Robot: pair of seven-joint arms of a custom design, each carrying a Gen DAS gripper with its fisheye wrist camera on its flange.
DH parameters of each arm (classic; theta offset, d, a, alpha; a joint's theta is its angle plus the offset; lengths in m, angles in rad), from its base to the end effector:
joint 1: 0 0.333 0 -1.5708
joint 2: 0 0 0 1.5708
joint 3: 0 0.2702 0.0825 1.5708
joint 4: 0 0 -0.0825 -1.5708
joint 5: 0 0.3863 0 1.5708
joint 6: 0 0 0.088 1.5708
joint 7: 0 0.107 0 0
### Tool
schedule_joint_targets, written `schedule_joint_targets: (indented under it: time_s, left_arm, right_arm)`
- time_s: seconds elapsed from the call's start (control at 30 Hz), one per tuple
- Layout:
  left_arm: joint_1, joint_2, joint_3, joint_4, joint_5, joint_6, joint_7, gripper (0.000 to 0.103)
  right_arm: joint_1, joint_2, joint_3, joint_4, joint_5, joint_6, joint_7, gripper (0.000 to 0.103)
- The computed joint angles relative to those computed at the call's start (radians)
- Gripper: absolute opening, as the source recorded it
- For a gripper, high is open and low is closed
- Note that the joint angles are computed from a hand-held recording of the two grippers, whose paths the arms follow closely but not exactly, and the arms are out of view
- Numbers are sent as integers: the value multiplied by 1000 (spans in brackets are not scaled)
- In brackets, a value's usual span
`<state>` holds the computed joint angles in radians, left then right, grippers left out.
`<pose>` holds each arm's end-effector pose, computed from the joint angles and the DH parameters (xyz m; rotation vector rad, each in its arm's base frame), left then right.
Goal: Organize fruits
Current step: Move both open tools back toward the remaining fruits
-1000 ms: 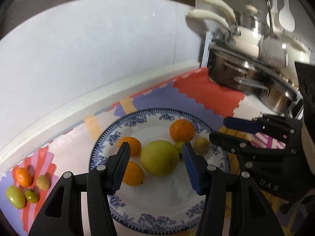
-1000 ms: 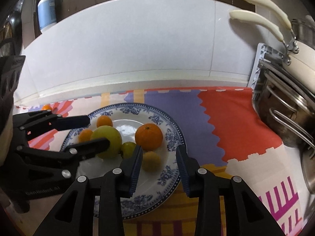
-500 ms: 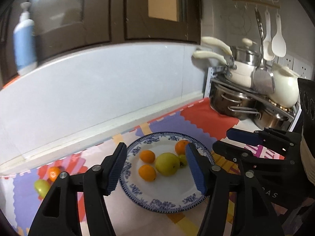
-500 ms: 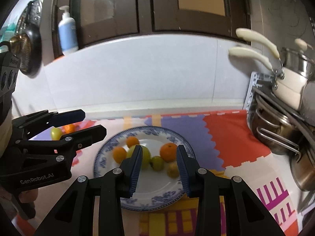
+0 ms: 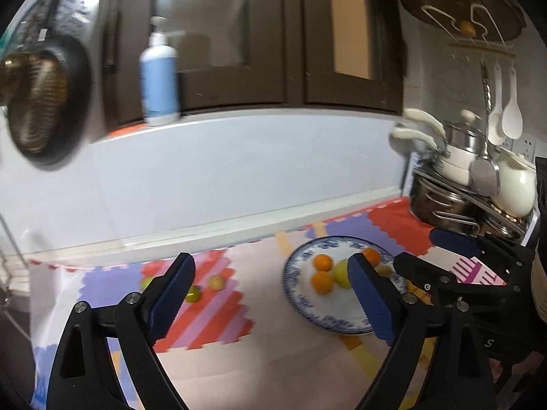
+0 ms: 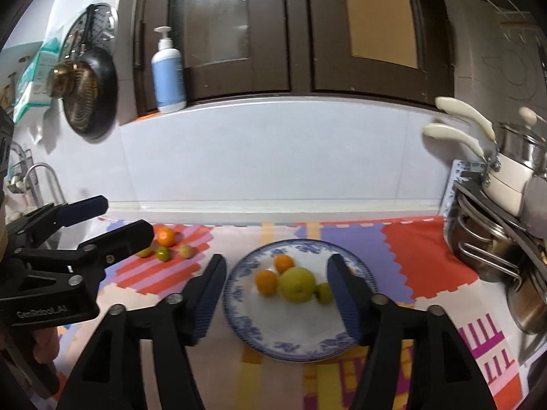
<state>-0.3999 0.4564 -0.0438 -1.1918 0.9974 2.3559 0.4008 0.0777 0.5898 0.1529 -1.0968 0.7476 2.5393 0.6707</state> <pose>0.6598 -0.2923 0.5736 -1.6930 1.2964 -0.7881 0.7387 0.1270 0.5443 -1.8643 0.9538 -0.4771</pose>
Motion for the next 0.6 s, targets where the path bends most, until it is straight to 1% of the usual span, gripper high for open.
schedule_joint_targets:
  time_s: [0.07,0.1,0.17,0.23,0.33,0.37,0.6]
  left_arm:
    - [-6,-71,10,-92,36,-5,-56,96]
    - [-4,-89,5,-113,50,-13,-72,100]
    - [-2,-147,-2,-183,96,-43,-122,103]
    - [10,-183,-21,-226,121,-71,-147,103]
    - [39,-247,-50,-302,142,-93,-183,103]
    - [49,-277,-59,-337,149,-101,-196,103]
    - [121,-387,-113,-461,167,-128,-219,103]
  right_arm:
    - [2,-37,12,-49,16,15,-28,64]
    - [3,-57,16,-76,28,27,-39,65]
    - [8,-91,21,-121,53,43,-59,71]
    - [18,-122,22,-163,75,68,-73,72]
    - [41,-162,16,-214,88,89,-81,73]
    - [48,-169,13,-223,89,94,-78,73]
    - [90,-205,11,-269,103,123,-77,73]
